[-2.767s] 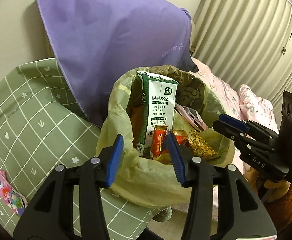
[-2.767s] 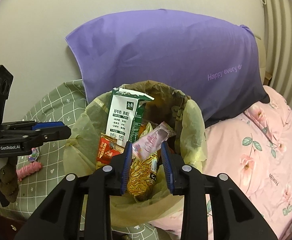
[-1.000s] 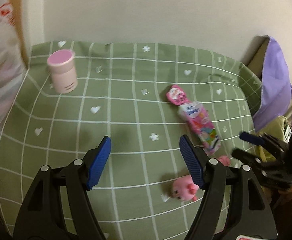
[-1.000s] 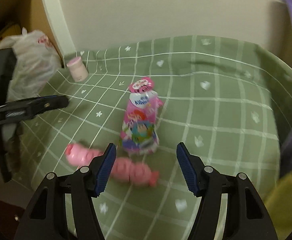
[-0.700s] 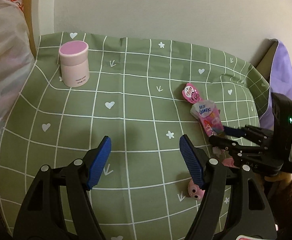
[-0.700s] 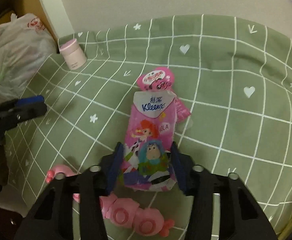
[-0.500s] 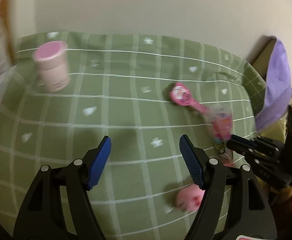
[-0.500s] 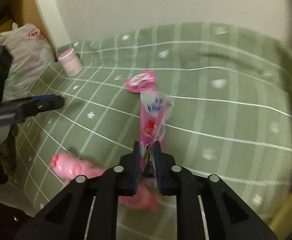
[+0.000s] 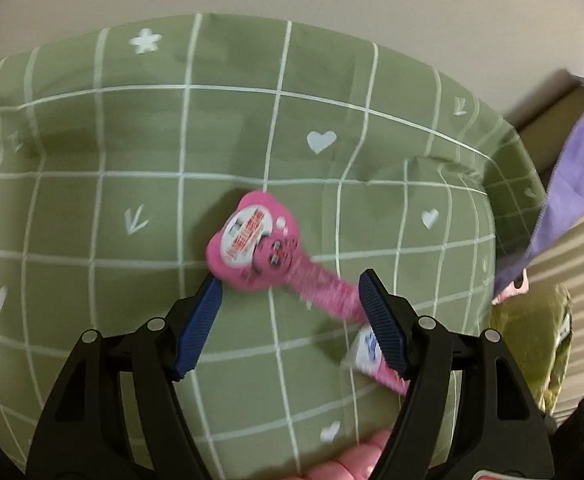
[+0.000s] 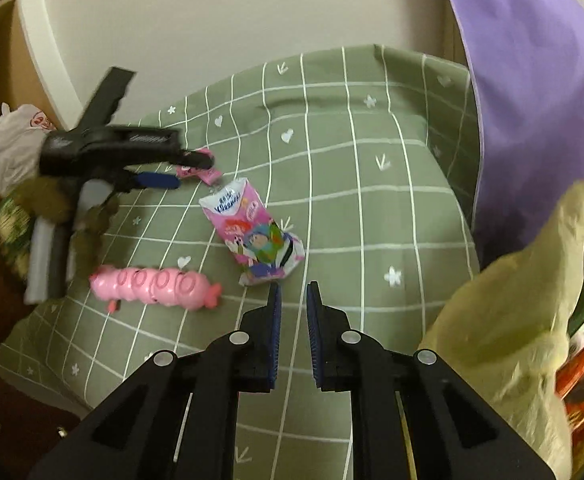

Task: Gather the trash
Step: 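Grasp the pink bear lollipop with the left tool while the right grasps a pink wrapper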

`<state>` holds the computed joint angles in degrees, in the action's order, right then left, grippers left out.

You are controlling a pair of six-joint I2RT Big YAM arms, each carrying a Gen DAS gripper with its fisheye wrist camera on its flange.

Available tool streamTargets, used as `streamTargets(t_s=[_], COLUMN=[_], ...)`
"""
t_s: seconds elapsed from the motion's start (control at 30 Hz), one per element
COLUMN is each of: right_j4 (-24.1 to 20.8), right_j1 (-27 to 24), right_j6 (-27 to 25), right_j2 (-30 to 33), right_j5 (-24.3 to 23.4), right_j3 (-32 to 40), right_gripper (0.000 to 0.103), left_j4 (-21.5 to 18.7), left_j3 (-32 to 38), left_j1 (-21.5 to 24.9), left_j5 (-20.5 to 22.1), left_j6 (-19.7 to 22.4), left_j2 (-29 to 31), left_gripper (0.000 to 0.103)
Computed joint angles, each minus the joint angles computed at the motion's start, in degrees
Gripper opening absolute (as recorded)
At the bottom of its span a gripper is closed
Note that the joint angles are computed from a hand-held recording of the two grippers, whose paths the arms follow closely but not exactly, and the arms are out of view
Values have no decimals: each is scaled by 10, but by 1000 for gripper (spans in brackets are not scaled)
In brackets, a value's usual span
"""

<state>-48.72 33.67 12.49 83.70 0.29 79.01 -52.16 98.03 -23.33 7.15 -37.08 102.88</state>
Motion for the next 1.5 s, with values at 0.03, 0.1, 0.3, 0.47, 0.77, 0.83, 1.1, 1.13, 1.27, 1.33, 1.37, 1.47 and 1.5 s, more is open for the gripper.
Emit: streamTargets(t_s=[0.03,0.1,0.3,0.47,0.77,0.83,1.1,1.13,1.27,1.33,1.37,1.47,1.5], right_j4=[7,16,21,26,-13,-8,31,29,26,25,26,26,27], right_j1=[-3,-5,-12,-1,-17,-14,-16,-17,-14,-14,-14,-16,-17], right_j6=[0,-4,-46,-119,-88,-77,7,9,28,35,36,42,44], right_j2=[-3,0,55,118,163,146,42,31,3,-17,-22,-41,-48], right_j5=[-10,-20,-105,-71,-112,-95,-61,-53,-32,-23,-19,-10,-8], right_j3=[-5,-5,37,94,134,115,7,-4,-28,-43,-48,-62,-67], right_gripper=[15,33,54,54,17,10,10,10,10,10,10,10,10], left_j4=[-7,-19,-6,16,27,19,-68,-85,-124,-115,-105,-75,-62], left_j3=[11,30,-18,-87,-109,-86,49,70,114,108,98,63,48], left_j1=[-2,-6,0,19,22,15,-2,-5,-18,-24,-26,-32,-35], left_j5=[-10,-34,-73,-49,-6,-7,-45,-57,-117,-124,-119,-121,-120], left_j6=[7,29,71,75,67,71,63,56,57,73,76,83,85], left_j2=[7,16,-33,-89,-105,-85,19,36,71,67,60,31,18], left_gripper=[67,67,67,67,67,67,67,67,51,48,48,48,48])
